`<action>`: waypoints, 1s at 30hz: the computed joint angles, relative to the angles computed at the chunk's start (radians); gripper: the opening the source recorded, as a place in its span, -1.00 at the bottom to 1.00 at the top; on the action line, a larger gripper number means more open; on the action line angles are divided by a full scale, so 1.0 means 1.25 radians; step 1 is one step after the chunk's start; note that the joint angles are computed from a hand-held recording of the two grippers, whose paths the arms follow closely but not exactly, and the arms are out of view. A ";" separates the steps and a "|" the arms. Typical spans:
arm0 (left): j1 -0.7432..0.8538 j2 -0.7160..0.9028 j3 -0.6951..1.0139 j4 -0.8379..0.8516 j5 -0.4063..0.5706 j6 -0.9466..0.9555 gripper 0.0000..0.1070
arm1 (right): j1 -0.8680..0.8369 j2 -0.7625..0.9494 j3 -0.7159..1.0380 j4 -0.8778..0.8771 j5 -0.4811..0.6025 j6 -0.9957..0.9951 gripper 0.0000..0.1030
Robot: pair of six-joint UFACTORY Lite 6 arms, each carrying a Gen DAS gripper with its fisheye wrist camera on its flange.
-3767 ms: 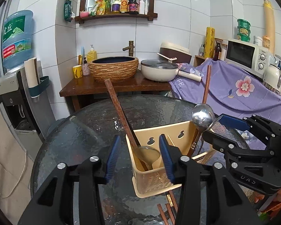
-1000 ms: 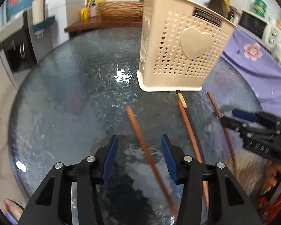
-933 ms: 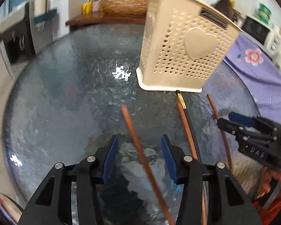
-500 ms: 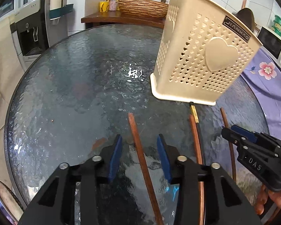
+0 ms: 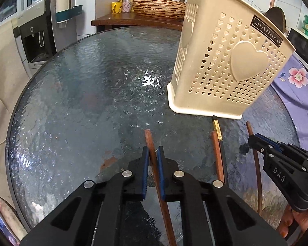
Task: Organize utensils
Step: 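Grasp a brown chopstick with the left tool while the right tool grasps another brown chopstick, then lift both chopsticks and carry them over the holder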
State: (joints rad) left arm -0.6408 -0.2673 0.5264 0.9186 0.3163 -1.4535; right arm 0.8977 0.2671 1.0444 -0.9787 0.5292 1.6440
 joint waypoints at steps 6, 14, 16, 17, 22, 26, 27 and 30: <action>-0.021 0.013 0.004 0.054 0.015 -0.067 -0.85 | -0.016 -0.005 -0.013 -0.037 -0.022 0.026 -0.85; -0.024 0.008 0.000 0.049 0.010 -0.072 -0.85 | -0.026 -0.017 -0.037 -0.073 -0.044 0.044 -0.85; -0.004 0.009 0.003 0.017 -0.015 -0.031 -0.86 | -0.031 -0.025 -0.050 -0.096 -0.055 0.065 -0.85; 0.007 0.009 0.005 -0.003 -0.026 -0.005 -0.86 | -0.031 -0.035 -0.061 -0.122 -0.063 0.091 -0.85; 0.054 0.005 0.007 -0.112 -0.078 0.133 -0.86 | -0.052 -0.095 -0.106 -0.178 -0.122 0.124 -0.85; 0.070 -0.041 0.001 -0.174 -0.088 0.219 -0.87 | -0.060 -0.168 -0.147 -0.231 -0.154 0.163 -0.85; 0.064 -0.066 0.001 -0.174 -0.073 0.226 -0.87 | -0.059 -0.181 -0.153 -0.240 -0.157 0.170 -0.86; 0.048 -0.144 -0.002 -0.221 -0.041 0.287 -0.87 | -0.060 -0.247 -0.186 -0.269 -0.186 0.191 -0.86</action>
State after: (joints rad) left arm -0.5803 -0.4470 0.5243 0.6421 0.2652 -1.0949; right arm 0.8226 -0.0416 0.8122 -1.3144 0.2963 1.8824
